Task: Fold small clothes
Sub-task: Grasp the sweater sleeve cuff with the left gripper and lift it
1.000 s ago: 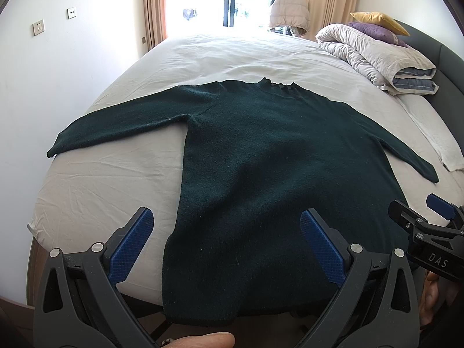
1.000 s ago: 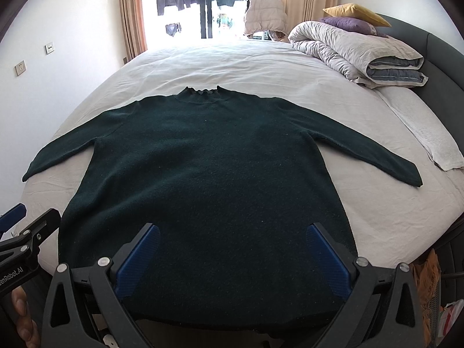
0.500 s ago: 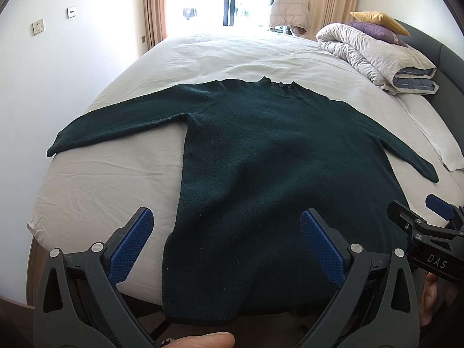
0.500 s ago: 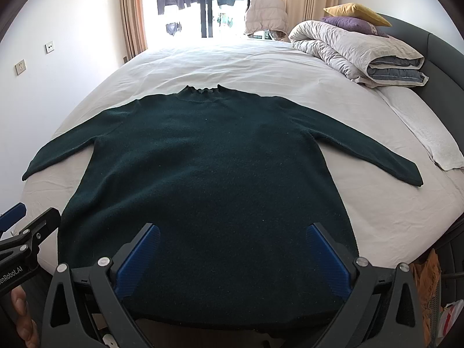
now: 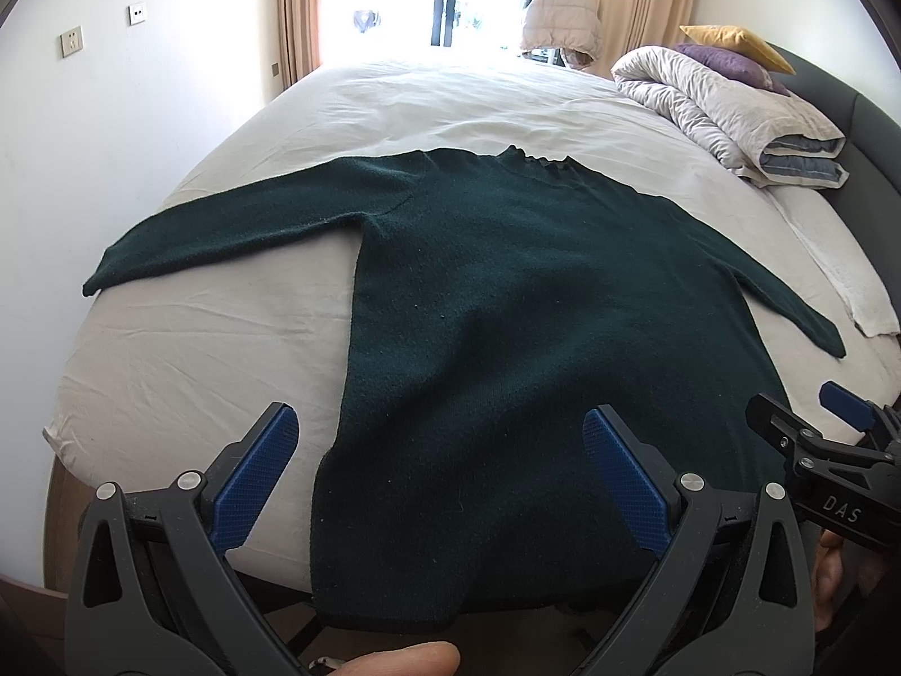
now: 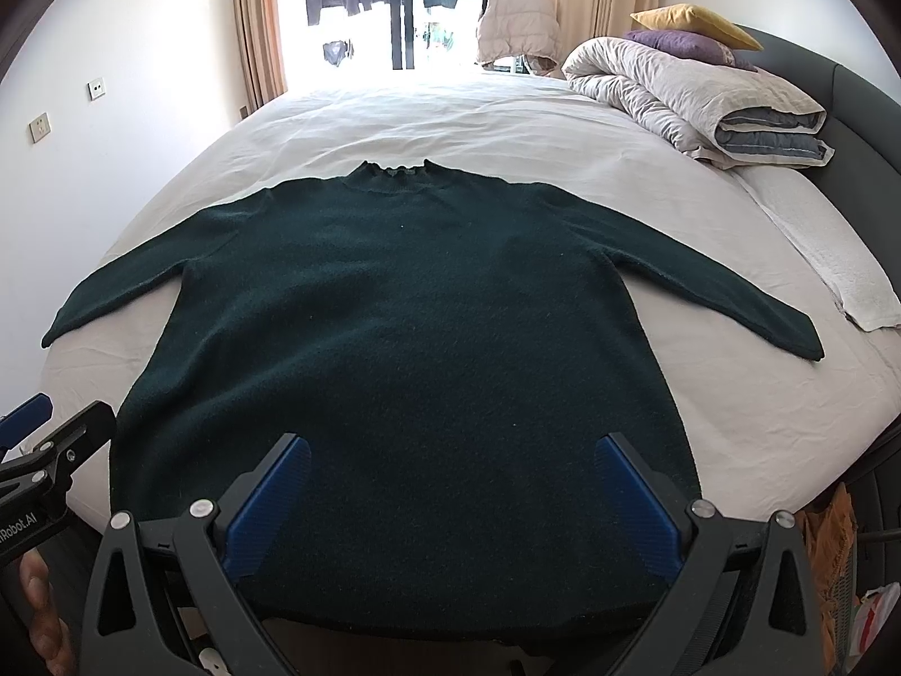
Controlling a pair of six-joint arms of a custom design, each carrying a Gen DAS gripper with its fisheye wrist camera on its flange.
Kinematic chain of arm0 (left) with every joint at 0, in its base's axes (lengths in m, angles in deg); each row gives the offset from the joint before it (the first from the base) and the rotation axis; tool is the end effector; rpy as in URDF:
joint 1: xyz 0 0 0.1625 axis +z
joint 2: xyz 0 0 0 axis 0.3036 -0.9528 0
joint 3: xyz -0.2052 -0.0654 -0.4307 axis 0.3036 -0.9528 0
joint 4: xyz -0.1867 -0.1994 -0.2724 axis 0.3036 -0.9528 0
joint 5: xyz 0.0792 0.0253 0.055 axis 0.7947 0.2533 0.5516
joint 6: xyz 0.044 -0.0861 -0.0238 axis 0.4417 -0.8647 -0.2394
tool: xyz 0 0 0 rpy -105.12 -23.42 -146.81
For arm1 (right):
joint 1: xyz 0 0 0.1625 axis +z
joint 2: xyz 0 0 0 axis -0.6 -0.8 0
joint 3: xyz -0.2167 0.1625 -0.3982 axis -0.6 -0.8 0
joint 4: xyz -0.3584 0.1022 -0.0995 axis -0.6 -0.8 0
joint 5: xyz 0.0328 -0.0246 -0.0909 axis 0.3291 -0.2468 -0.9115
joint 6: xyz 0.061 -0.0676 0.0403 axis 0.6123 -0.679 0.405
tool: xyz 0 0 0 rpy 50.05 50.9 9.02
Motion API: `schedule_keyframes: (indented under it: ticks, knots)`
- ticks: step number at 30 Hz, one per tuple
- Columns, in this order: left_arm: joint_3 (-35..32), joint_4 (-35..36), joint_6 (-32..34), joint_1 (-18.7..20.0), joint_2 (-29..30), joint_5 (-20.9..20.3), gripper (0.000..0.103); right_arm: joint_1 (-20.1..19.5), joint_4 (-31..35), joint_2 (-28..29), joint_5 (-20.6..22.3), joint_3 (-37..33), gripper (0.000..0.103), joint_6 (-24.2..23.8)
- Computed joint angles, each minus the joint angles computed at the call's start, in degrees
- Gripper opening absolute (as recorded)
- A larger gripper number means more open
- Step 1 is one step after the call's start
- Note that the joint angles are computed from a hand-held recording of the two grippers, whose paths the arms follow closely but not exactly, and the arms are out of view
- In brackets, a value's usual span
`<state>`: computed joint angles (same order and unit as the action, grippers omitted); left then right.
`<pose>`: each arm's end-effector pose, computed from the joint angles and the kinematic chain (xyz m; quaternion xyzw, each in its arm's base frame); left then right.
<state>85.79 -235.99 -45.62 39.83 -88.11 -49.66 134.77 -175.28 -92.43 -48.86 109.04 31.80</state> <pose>-0.2470 -0.7913 0.0937 0.0336 0.8636 -0.3588 0.3525 0.1826 -0.7995 0.2694 0.1714 -0.8657 0.2882 0.3717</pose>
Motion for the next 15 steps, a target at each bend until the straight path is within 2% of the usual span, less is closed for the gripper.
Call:
schedule_keyframes:
  ticks: [5, 9, 12, 14, 15]
  knots:
    - [4.05, -6.28, -1.63, 2.33, -2.88, -5.53, 0.103, -0.46, 1.97, 0.32, 2.39, -0.93, 0.103, -0.20]
    - [7.52, -16.39, -0.36, 5.14, -5.14, -9.01, 0.103, -0.66, 4.31, 1.82, 3.26, -3.58, 0.103, -0.32]
    - [9.52, -17.69, -2.49, 8.80, -8.29, -17.68, 0.103, -0.79, 6.89, 2.92, 5.36, -5.80, 0.103, 0.15]
    - [10.17, -16.49, -6.71, 11.21, -10.46, -20.80, 0.103, -1.01, 8.61, 3.34, 8.30, -7.06, 0.103, 0.26]
    - [10.93, -18.16, -8.58, 12.62, -11.45, -22.74, 0.103, -1.22, 9.63, 3.59, 10.43, -7.75, 0.103, 0.32]
